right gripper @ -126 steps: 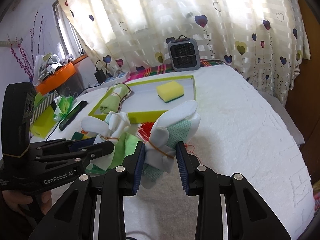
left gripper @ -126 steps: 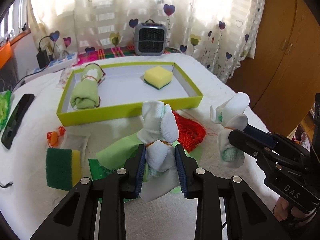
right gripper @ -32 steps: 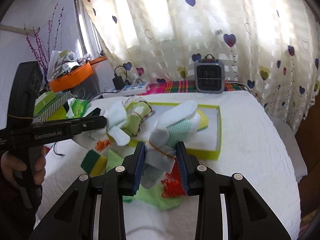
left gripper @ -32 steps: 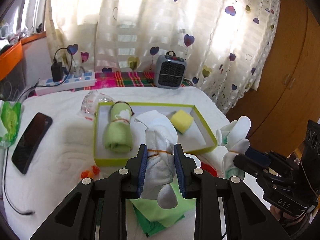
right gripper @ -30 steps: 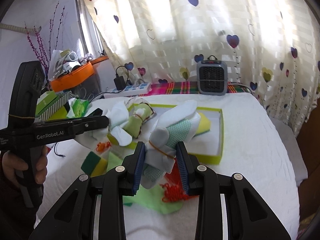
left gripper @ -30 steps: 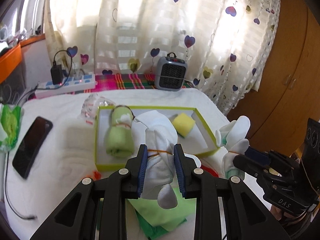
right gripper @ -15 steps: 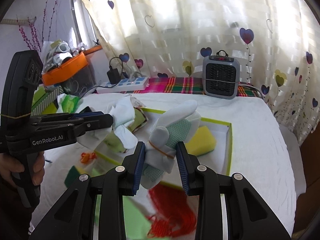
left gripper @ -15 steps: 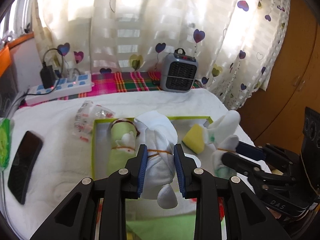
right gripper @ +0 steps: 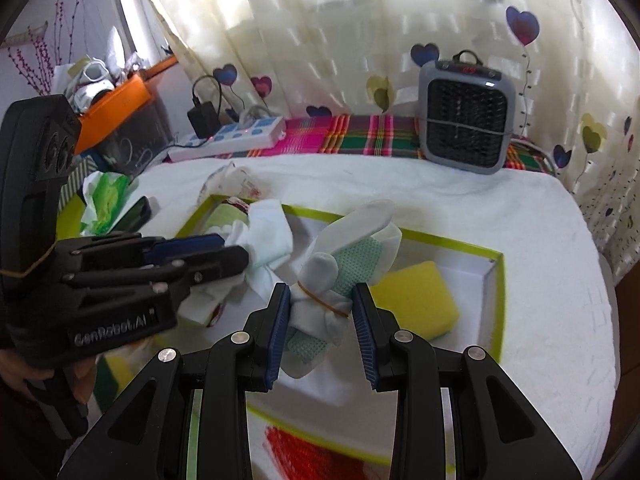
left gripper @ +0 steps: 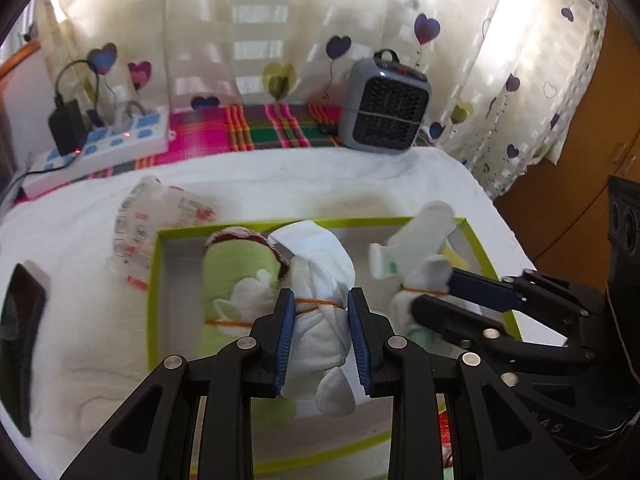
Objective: Organize soft objects
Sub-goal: 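Lower the bunny into the box with the left tool while the right tool lowers its bunny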
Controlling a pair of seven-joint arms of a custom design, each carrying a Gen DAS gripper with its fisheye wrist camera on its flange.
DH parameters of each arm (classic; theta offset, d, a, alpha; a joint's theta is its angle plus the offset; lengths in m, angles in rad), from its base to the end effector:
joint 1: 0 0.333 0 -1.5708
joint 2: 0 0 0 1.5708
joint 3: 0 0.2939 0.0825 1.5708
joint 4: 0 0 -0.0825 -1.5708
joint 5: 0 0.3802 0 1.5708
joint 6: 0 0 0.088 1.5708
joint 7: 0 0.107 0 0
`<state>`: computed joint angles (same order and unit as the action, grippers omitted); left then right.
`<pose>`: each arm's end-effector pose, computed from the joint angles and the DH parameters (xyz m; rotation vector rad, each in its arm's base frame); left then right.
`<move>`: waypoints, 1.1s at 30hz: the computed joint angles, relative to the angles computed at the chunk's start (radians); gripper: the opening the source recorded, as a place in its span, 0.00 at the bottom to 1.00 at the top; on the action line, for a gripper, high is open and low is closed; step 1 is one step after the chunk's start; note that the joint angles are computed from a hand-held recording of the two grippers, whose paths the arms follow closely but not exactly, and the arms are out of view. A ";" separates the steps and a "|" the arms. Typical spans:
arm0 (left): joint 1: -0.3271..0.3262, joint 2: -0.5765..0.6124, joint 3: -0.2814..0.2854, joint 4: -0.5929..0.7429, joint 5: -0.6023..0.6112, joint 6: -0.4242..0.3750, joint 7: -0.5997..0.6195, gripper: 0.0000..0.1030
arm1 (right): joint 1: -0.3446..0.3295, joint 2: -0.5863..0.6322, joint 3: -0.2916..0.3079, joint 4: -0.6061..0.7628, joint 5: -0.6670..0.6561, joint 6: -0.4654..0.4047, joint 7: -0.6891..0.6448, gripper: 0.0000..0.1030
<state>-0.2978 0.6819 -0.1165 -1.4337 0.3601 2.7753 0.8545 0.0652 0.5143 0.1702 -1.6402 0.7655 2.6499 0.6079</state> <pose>0.6896 -0.2973 0.3533 -1.9674 1.8511 -0.8531 0.6915 0.1292 0.3517 -2.1066 1.1711 -0.2189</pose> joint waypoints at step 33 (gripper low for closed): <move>-0.047 0.049 0.070 0.078 0.156 -0.104 -0.132 0.31 | 0.037 0.083 -0.016 0.070 -0.200 0.061 0.163 0.35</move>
